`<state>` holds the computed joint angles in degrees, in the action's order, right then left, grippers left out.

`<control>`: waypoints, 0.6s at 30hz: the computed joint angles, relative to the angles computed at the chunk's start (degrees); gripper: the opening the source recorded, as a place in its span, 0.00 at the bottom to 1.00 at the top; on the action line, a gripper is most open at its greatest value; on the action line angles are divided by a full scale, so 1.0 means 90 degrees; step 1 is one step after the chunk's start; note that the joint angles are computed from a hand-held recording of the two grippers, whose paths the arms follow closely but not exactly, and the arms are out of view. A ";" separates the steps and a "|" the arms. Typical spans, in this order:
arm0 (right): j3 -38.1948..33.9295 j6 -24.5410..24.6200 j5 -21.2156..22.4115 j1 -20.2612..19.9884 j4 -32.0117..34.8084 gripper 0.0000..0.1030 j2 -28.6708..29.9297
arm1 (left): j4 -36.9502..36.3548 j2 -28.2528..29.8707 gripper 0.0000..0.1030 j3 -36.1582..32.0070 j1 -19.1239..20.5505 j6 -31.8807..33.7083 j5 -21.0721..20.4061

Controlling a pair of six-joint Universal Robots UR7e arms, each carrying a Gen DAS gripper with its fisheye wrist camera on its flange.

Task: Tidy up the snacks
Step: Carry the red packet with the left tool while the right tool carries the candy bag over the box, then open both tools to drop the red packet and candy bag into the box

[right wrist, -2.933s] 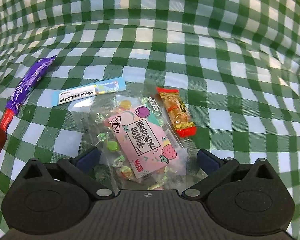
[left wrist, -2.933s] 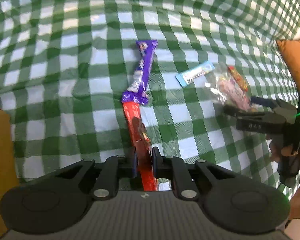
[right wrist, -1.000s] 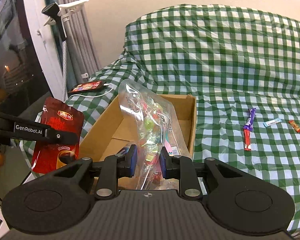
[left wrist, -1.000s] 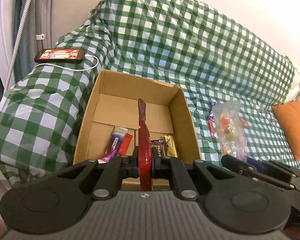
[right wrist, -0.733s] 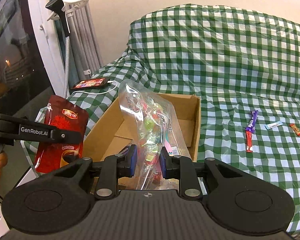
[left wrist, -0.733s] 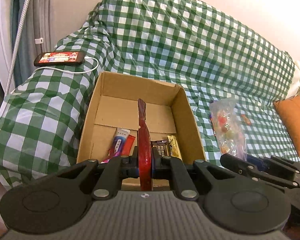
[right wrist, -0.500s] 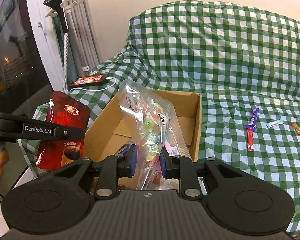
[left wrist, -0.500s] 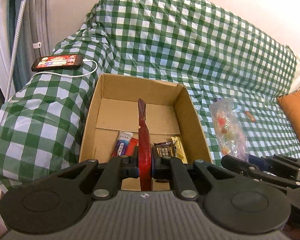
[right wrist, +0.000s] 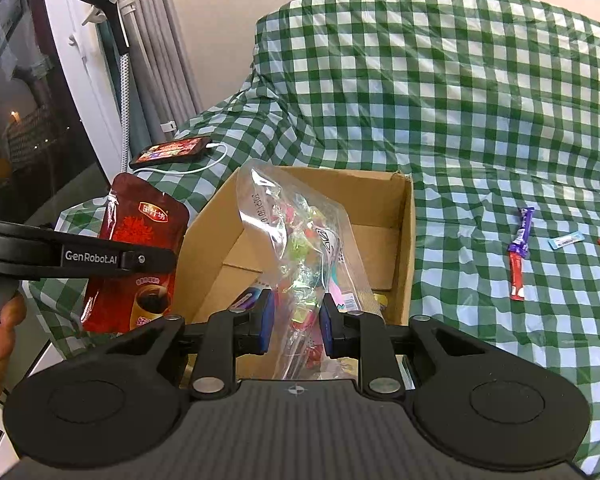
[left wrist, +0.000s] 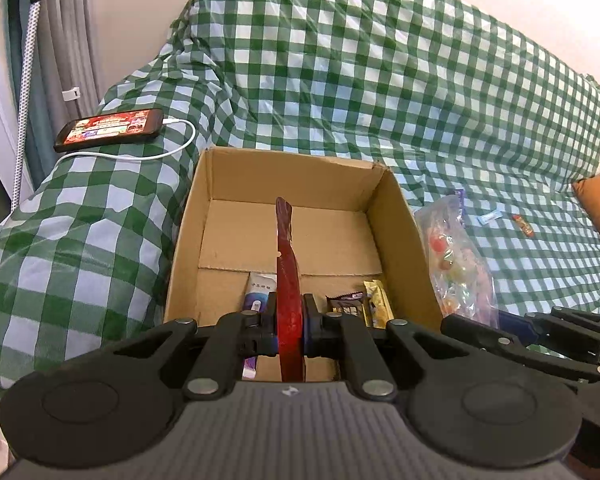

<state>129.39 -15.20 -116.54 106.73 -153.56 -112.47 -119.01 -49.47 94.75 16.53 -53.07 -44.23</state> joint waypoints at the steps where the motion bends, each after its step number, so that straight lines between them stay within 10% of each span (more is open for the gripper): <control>1: -0.0013 -0.0024 0.0044 -0.0063 -0.0040 0.25 0.0055 | -0.0016 0.0038 0.10 -0.0035 0.0045 0.0044 0.0000; 12: -0.0357 -0.0232 0.0457 -0.0756 -0.0438 0.25 0.1029 | -0.0101 0.0923 0.10 -0.0950 0.0819 0.0815 -0.0022; 18: -0.1048 0.0048 0.0615 -0.1018 0.0165 0.27 0.1724 | 0.1254 0.1655 0.10 -0.2423 0.1248 0.0767 -0.0277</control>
